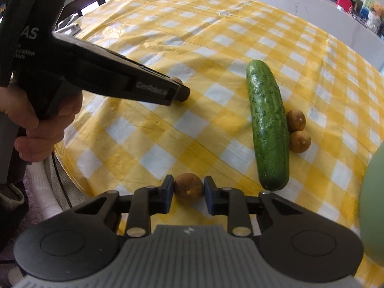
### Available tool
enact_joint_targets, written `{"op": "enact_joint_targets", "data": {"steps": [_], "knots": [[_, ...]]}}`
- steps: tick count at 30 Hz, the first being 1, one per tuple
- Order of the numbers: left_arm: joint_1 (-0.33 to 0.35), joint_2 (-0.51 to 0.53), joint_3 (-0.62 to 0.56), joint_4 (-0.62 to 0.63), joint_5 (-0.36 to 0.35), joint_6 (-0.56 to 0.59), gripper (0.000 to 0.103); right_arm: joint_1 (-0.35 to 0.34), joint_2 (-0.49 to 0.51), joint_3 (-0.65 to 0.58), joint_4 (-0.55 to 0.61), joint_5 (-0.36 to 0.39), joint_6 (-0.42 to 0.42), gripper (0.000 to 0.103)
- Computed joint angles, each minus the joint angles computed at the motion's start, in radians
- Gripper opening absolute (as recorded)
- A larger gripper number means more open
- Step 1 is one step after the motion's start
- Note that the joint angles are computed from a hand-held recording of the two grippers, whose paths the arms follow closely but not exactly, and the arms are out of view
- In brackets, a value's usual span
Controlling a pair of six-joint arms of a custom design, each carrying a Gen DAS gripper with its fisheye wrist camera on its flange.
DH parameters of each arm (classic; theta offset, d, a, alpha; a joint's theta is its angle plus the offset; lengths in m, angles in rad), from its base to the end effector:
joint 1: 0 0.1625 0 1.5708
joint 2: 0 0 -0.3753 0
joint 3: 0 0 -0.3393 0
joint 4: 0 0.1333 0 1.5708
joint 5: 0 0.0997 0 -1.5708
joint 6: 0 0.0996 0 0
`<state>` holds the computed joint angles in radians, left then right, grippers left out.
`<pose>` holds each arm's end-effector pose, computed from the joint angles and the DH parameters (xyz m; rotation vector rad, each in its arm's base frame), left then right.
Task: Organize fruits
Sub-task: 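Grasp a brown kiwi with the left tool while the right tool grasps another kiwi, then carry both held kiwis over the green colander with both tools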
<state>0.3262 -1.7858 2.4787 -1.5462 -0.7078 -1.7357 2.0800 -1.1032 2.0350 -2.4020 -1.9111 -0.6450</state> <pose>-0.1353 -0.2664 0.1981 -0.1666 2.2301 -0.9448 0.3122 -0.3540 0.1217 1.5501 -2.3365 -0.1735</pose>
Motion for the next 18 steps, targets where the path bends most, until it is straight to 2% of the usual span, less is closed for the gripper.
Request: {"op": "enact_joint_targets", "data": {"steps": [8, 12, 15, 18], "knots": [[-0.045, -0.017, -0.009, 0.048, 0.021, -0.052, 0.028, 0.002, -0.005, 0.004, -0.032, -0.001, 0.042, 0.023], [-0.093, -0.045, -0.021, 0.107, 0.04, -0.129, 0.028, -0.017, -0.018, 0.002, -0.016, 0.055, 0.043, 0.023], [-0.137, -0.056, -0.038, 0.177, 0.055, -0.213, 0.028, -0.022, -0.021, 0.0, -0.022, 0.07, 0.054, 0.023], [-0.176, -0.029, -0.077, 0.269, 0.066, -0.301, 0.028, -0.033, -0.034, -0.002, -0.025, 0.109, 0.069, 0.023]]}}
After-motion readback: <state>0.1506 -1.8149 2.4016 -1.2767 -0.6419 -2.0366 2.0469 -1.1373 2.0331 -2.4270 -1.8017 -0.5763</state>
